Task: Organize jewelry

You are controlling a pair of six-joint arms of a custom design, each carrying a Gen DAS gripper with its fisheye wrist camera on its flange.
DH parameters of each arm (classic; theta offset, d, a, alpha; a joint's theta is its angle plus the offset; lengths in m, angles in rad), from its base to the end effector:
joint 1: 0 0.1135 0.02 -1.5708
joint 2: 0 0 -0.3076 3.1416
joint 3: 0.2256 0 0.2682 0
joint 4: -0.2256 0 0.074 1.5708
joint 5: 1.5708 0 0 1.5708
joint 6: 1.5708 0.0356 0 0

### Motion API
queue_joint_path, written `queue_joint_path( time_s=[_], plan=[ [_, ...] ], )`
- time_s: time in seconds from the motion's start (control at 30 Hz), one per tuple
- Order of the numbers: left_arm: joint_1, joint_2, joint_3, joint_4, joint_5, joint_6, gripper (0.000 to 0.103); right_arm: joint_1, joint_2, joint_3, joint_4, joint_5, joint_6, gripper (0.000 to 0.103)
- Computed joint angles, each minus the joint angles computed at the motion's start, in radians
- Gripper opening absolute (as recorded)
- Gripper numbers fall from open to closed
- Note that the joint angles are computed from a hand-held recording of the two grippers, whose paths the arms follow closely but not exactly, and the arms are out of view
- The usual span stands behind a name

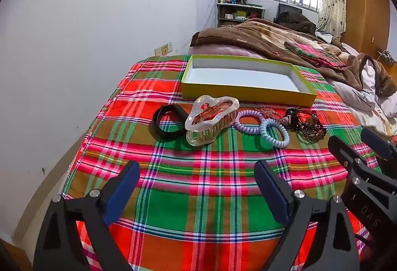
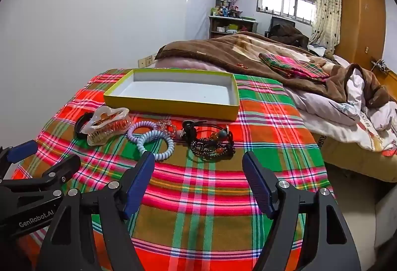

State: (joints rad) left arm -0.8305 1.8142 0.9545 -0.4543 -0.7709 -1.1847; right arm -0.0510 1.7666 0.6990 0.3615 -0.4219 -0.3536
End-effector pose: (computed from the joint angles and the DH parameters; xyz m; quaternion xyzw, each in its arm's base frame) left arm 0.2446 -0.2309 0.1569 -0.2093 0.8961 0.0987 0.3786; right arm 0.3398 -0.0027 0.1461 -0.2205 0.8645 0.1039 0.4396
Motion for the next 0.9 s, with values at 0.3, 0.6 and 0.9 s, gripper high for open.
queue_joint_path(
  time_s=[0.3, 0.6, 0.9],
  plan=[
    [0.010, -0.009, -0.037, 0.077, 0.015, 0.043, 0.094, 0.022, 0.012, 0.004, 0.001, 0.008, -0.004, 0.073],
    [0.000, -0.014, 0.006, -0.052, -0.024, -0.030, 0.094, -0.011, 0.029, 0.012, 0.035, -0.028, 0.013, 0.073],
    [0.025, -0.040, -0.054, 0.093, 0.048, 0.044, 0.094, -0.004, 0.045, 0.016, 0.030, -0.032, -0.002, 0.073]
  ],
)
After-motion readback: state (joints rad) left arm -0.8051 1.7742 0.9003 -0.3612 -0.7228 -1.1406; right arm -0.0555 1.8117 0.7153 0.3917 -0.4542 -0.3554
